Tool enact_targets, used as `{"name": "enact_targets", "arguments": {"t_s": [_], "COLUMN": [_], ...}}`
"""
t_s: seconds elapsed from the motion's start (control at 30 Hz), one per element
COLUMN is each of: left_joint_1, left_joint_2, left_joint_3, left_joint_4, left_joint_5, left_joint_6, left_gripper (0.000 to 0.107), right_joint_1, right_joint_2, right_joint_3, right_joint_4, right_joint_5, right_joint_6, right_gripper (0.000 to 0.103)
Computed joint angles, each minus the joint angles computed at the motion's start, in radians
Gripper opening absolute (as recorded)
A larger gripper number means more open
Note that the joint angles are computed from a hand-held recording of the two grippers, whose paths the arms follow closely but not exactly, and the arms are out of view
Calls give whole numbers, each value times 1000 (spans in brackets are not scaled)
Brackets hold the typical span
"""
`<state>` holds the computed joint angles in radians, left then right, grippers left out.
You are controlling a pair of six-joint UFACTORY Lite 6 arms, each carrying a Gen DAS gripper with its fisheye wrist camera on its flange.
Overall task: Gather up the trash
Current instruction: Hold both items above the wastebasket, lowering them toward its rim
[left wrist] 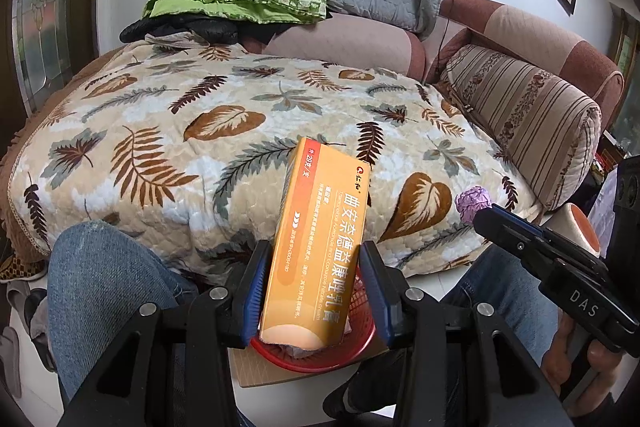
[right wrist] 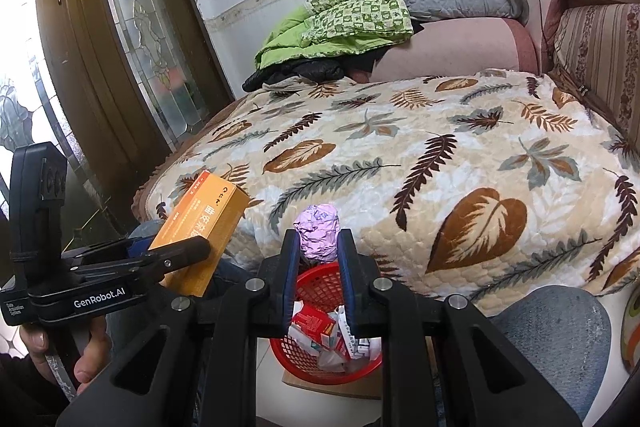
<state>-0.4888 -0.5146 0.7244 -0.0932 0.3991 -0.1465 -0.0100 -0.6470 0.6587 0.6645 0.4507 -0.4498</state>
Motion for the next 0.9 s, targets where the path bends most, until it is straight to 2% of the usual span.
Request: {"name": "enact_targets", "arguments": {"t_s": [0.9], "left_joint_1": [37], "left_joint_2": [46], "left_joint_3": [-21], "left_joint_4": [-78], "left_joint_5": [5], "left_joint_6": [77], "left_gripper": [47], "right_joint_1": [57], "right_joint_2": [40], "right_joint_3": [-29], "right_joint_4": [-2], "right_joint_5": [-54], "right_joint_6": [26], "right_gripper": [19]}}
